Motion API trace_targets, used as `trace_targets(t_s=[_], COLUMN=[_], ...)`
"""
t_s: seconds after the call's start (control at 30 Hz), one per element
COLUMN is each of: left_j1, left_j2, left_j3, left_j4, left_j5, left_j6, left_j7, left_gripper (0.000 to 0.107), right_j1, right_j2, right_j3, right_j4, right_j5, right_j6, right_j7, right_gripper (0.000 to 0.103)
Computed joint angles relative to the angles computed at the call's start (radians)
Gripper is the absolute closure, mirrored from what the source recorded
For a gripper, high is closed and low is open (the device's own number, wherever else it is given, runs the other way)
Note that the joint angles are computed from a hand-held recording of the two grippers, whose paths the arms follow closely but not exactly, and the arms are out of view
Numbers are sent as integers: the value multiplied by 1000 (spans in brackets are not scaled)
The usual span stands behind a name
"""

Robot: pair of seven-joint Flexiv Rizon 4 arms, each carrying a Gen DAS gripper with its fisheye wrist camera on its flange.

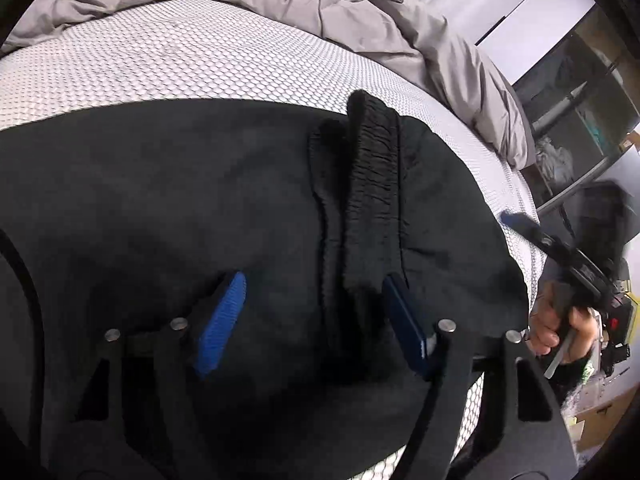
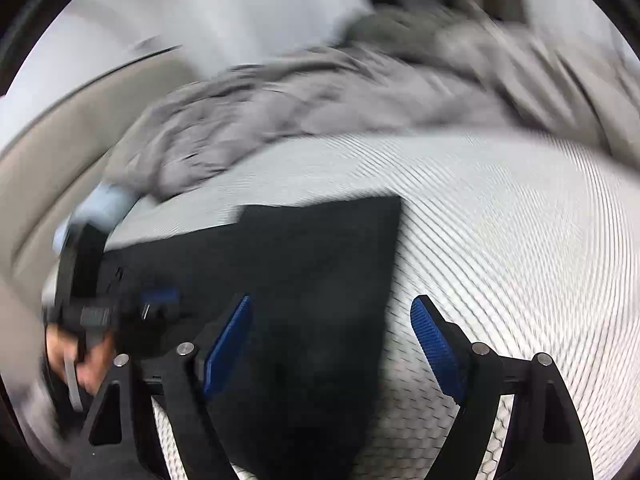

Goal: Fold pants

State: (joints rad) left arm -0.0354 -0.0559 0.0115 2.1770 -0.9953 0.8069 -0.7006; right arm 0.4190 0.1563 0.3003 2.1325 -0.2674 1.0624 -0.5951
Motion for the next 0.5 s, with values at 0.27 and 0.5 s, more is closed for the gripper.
trace_targets(t_s=[0.27, 0.5], left_j1=[34, -15], left_j2=[-113, -114], left_j3=[-30, -65], left_j4=[-97, -108], left_j5=[-128, -103], left_j6=[-172, -44], left_j7=[-38, -85], left_gripper=[39, 92], right_j1=[36, 55], right_j2=[-78, -127], right_j3=[-24, -7], right_j4=[-69, -82], right_j5=[180, 104], right_j6=[-65, -83], right_j7=[-141, -154], right_gripper=[21, 21])
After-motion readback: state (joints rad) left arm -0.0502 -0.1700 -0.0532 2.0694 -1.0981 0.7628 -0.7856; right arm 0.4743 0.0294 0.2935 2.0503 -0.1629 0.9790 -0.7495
